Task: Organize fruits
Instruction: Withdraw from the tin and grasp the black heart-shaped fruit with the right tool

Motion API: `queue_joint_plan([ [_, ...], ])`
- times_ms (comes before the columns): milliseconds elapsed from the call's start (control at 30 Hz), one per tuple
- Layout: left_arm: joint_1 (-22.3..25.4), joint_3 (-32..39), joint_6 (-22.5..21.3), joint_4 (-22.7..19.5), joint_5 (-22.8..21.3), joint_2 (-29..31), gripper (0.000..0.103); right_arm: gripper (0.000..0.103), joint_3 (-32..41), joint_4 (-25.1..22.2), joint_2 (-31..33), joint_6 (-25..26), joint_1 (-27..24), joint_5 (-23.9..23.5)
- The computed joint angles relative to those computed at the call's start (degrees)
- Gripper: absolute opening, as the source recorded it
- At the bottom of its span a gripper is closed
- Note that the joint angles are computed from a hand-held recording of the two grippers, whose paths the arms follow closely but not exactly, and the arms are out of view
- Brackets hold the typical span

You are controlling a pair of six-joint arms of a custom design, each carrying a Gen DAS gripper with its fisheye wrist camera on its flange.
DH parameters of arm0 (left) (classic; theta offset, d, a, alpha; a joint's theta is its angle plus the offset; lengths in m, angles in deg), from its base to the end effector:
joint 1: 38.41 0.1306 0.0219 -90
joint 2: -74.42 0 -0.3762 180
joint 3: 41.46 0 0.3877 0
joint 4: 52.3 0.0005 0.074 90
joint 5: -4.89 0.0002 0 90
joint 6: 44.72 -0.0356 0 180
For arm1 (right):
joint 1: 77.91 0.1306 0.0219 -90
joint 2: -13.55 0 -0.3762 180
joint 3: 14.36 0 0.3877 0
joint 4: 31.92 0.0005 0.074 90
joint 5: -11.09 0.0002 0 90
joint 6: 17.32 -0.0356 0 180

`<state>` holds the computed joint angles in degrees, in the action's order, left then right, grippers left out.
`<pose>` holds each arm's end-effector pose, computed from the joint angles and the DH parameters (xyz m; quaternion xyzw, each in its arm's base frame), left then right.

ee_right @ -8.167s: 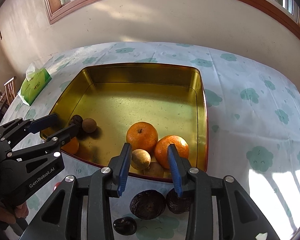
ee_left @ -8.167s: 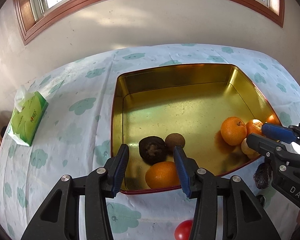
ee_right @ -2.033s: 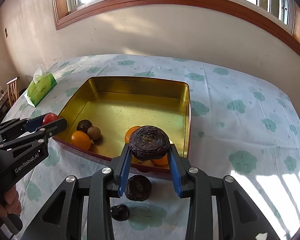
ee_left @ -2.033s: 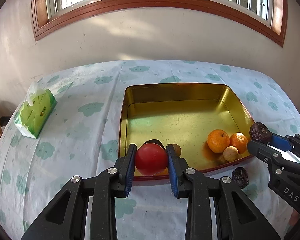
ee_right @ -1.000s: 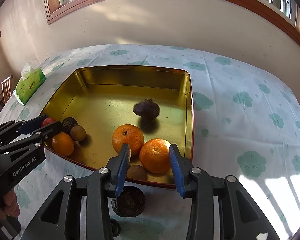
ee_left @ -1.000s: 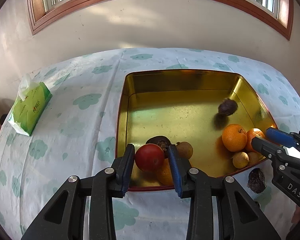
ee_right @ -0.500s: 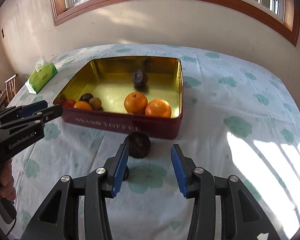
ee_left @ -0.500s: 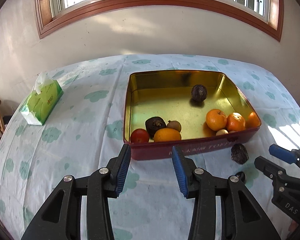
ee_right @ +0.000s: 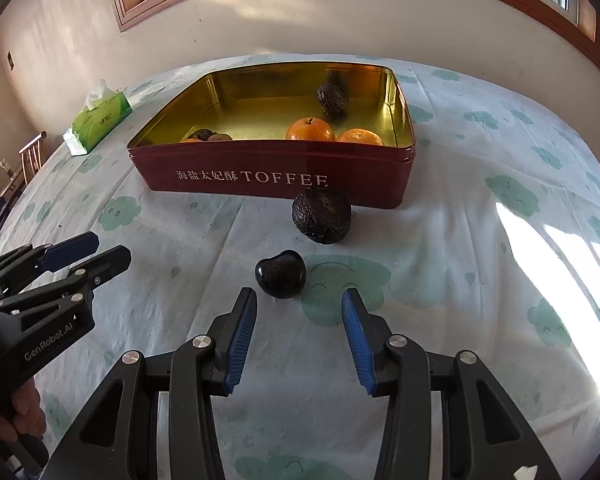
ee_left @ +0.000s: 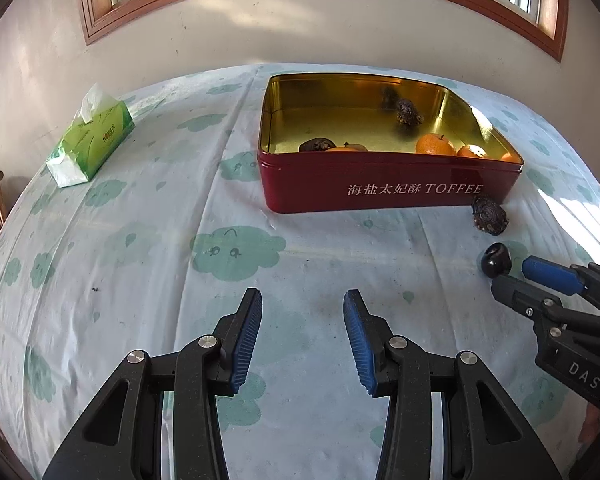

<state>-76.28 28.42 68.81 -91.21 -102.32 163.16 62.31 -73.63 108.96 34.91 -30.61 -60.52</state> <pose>0.3519 -0.2609 0.2899 0.0774 0.9476 -0.0165 0.3094 0.3324 0.3430 0.2867 -0.0387 0.9546 0.0563 0.2900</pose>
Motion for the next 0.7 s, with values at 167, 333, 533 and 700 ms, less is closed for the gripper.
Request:
queue_joint_plan([
  [167,0.62,-0.32,0.60,0.43,1.15,0.44,0.044,0.036,0.69,1.50,1.30,0.79,-0.61,-0.74],
  [333,0.57,-0.08,0.67,0.67,1.34,1.04,0.044,0.028,1.28,1.61,2.03,1.70,0.26,0.58],
  [533,-0.31,0.96,0.90,0.75,1.42,1.97,0.044,0.024,-0.39,2.02,0.43,1.01,0.38,0.39],
  [700,-2.09,2.17,0.83,1.04,1.58,3.17,0.044,0.024,-3.20,1.31,-2.35,-0.31,-1.18,1.71],
])
